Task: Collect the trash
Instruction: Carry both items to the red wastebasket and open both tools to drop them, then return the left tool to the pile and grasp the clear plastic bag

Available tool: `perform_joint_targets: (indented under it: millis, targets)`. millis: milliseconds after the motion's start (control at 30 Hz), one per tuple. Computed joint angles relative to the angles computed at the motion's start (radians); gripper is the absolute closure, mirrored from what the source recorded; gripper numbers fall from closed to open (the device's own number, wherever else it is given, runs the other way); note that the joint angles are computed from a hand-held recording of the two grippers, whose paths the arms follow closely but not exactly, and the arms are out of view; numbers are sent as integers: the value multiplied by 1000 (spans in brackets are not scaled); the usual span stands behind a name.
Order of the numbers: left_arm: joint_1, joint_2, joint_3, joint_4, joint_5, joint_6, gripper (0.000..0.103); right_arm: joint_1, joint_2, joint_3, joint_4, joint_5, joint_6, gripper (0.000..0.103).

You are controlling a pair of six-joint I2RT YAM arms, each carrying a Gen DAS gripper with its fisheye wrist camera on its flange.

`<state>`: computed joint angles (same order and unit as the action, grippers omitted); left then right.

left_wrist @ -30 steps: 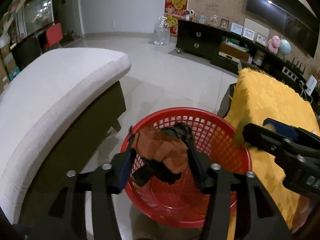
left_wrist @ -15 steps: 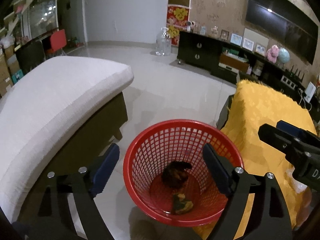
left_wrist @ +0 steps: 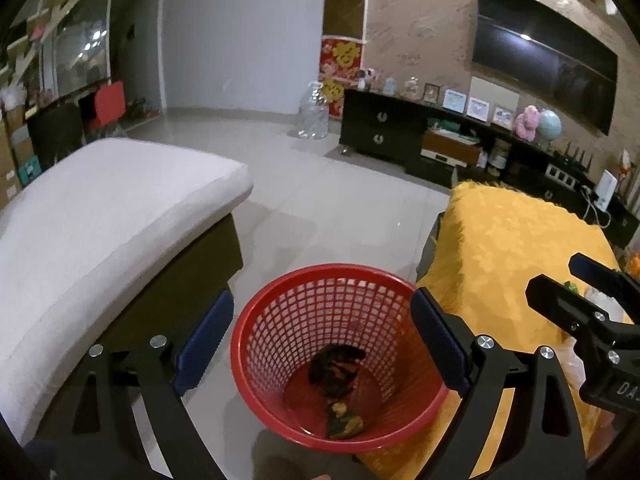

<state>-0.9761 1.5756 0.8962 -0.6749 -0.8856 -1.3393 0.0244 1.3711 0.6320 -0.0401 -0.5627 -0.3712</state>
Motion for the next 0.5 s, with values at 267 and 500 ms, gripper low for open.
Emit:
perform_joint_targets:
  millis: [267,500]
  targets:
    - [-27,40,46,23,-7,54,16,-145,-47,-1,-31,-45,-51,17]
    - [-44,78,85,43,-5,85,16,-314,-45,5,-63,-88,-104,17]
